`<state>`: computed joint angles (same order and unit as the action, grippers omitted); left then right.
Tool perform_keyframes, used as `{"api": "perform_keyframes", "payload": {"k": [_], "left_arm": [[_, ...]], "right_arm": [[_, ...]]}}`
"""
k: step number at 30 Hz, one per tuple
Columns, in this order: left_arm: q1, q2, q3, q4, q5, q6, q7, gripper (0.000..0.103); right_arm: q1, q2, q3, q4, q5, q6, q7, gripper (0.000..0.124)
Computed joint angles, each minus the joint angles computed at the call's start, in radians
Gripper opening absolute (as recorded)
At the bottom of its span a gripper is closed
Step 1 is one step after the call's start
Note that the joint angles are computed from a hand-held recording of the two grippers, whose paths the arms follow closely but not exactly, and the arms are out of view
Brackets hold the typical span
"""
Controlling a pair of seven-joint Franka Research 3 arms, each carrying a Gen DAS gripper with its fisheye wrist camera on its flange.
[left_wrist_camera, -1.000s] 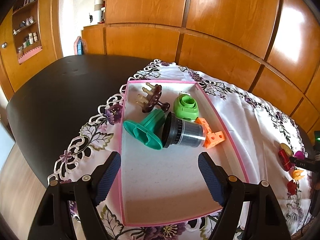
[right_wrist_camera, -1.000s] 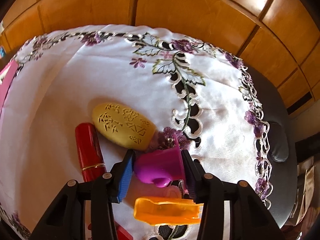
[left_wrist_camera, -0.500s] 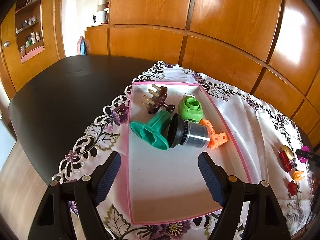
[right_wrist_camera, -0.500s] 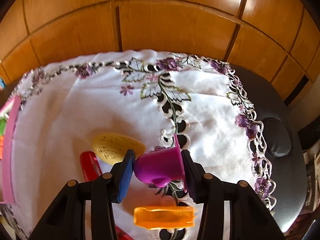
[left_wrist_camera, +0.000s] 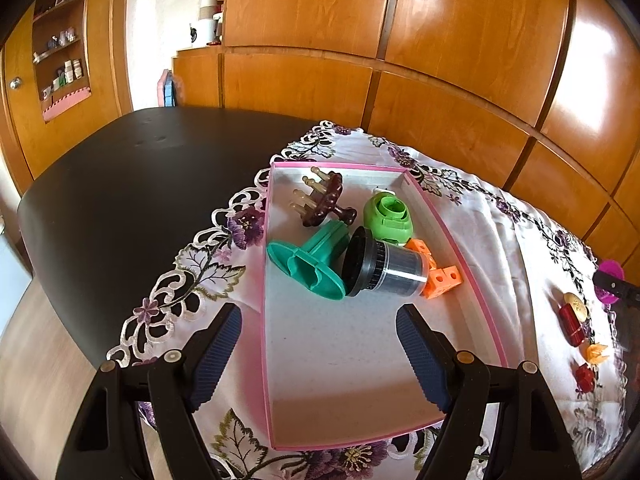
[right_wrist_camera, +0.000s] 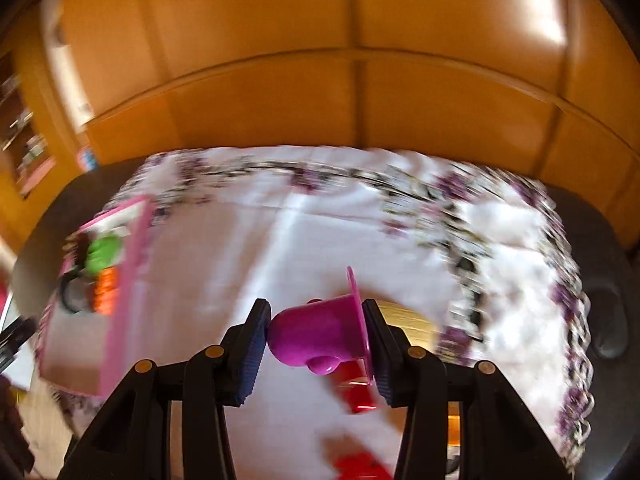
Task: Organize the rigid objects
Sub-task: 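Carry the magenta funnel into the tray and open the right gripper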
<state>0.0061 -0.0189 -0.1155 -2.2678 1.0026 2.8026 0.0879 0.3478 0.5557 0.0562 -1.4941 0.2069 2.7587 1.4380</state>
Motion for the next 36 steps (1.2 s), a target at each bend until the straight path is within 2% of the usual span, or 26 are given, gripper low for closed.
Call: {"api": "perform_keyframes", "payload": {"k": [5,9,14,16,19,21,23,25,30,32,33,36], "left_arm": [[0.009,-0.012,0.005,-0.015,0.009,0.009,-0.023,0.08],[0.02,-0.024,0.007,-0.033,0.017,0.018,-0.044,0.08],[0.034,-0.031,0.007,-0.049,0.014,0.03,-0.061,0.08],[0.037,-0.032,0.006,-0.053,0.016,0.034,-0.067,0.08],[0.042,-0.032,0.006,-0.06,0.01,0.044,-0.064,0.08],[0.043,-0.032,0.006,-0.063,0.006,0.047,-0.061,0.08],[0.045,-0.031,0.007,-0.065,0.003,0.052,-0.06,0.08],[0.046,-0.03,0.007,-0.066,0.003,0.053,-0.06,0.08],[0.047,-0.029,0.006,-0.065,0.007,0.052,-0.064,0.08],[0.046,-0.031,0.005,-0.065,0.007,0.046,-0.064,0.08],[0.046,-0.031,0.005,-0.065,0.004,0.044,-0.061,0.08],[0.044,-0.032,0.003,-0.063,0.003,0.036,-0.059,0.08]], "right_arm": [[-0.01,0.01,0.134,0.036,0.079,-0.036,-0.195,0.046],[0.035,0.037,0.168,0.085,0.111,-0.1,-0.309,0.046],[0.127,0.122,0.126,0.201,0.069,-0.18,-0.344,0.047],[0.175,0.181,0.083,0.277,0.013,-0.211,-0.32,0.047],[0.216,0.288,0.04,0.429,-0.051,-0.299,-0.283,0.047],[0.238,0.322,0.008,0.466,-0.088,-0.316,-0.237,0.047],[0.233,0.336,0.02,0.476,-0.086,-0.302,-0.226,0.048],[0.228,0.351,0.03,0.512,-0.081,-0.348,-0.213,0.049],[0.203,0.32,0.065,0.467,-0.038,-0.335,-0.223,0.057],[0.199,0.295,0.068,0.427,-0.026,-0.312,-0.225,0.069],[0.198,0.286,0.067,0.412,-0.024,-0.3,-0.226,0.072],[0.196,0.259,0.068,0.369,-0.014,-0.272,-0.221,0.073]]}}
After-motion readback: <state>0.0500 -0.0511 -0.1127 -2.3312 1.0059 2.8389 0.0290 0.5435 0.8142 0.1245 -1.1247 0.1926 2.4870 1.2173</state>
